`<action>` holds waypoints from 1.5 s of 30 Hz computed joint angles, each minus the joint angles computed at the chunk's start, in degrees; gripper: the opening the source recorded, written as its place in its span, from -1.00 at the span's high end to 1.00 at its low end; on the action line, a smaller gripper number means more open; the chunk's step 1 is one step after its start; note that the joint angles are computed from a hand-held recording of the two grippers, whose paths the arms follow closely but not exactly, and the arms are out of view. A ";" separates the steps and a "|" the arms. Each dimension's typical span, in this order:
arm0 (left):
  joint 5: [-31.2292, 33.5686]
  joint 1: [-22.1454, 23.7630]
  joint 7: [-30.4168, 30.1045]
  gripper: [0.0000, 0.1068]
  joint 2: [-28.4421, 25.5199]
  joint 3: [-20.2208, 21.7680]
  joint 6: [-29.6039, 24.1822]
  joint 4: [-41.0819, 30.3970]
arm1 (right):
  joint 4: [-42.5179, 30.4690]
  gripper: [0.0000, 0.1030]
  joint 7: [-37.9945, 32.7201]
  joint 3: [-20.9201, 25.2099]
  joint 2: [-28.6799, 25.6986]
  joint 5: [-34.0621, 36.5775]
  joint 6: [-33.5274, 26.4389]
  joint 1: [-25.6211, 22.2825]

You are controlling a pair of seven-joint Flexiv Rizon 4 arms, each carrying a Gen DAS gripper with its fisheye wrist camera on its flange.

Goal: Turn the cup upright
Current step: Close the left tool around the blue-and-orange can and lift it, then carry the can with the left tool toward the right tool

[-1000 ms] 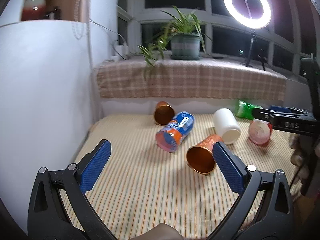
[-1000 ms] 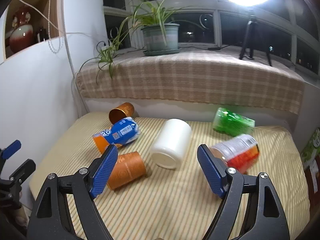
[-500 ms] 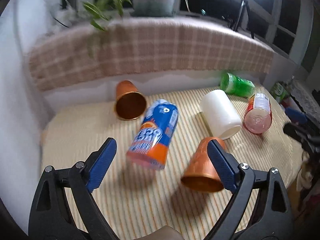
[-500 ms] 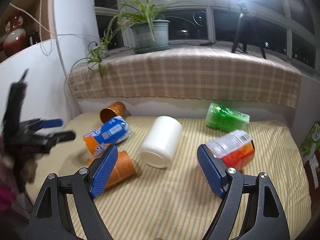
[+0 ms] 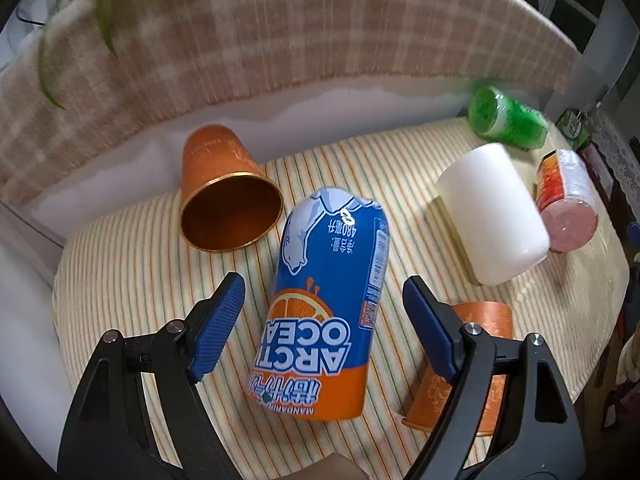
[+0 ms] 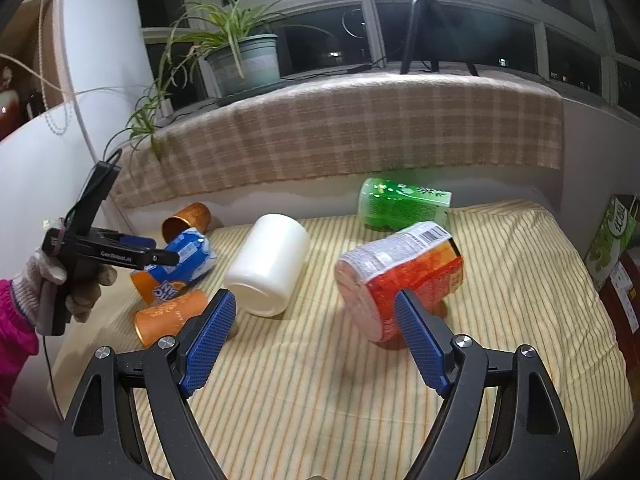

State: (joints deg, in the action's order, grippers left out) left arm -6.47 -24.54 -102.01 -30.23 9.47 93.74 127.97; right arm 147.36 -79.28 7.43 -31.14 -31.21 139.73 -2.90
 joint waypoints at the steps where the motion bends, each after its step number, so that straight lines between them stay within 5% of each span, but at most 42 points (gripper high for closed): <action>1: 0.19 -0.01 0.52 -0.57 -0.33 0.00 -0.96 -0.54 | -0.16 -0.58 0.28 -0.06 -0.17 -0.19 -0.05 -0.31; 4: 0.95 -0.55 0.92 -0.56 -1.16 0.63 -3.18 -2.07 | -0.48 -0.58 0.72 -0.11 -0.56 -0.38 -0.13 -0.68; 9: 2.29 0.83 1.30 -0.25 -2.51 -0.52 -6.14 -4.23 | -0.69 -0.58 1.25 -0.16 -1.16 -0.67 -0.11 -1.24; 19: 7.72 -5.83 -3.70 -0.18 -2.72 6.51 -7.04 -6.66 | -0.40 -0.58 1.88 -0.42 -1.27 -1.19 0.42 -2.55; 32: 23.52 -16.98 -17.44 -0.18 7.78 16.11 -12.80 -6.86 | 2.51 -0.58 0.95 -1.25 0.29 -3.58 3.24 -5.40; 37: 31.28 -21.20 -23.31 -0.18 11.05 15.58 -16.32 -9.52 | 3.86 -0.58 0.81 -1.84 1.03 -5.23 4.69 -7.22; 45: 36.23 -19.51 -26.80 -0.18 10.76 6.93 -17.87 -12.83 | 5.79 -0.58 0.59 -3.32 2.08 -8.55 6.67 -10.77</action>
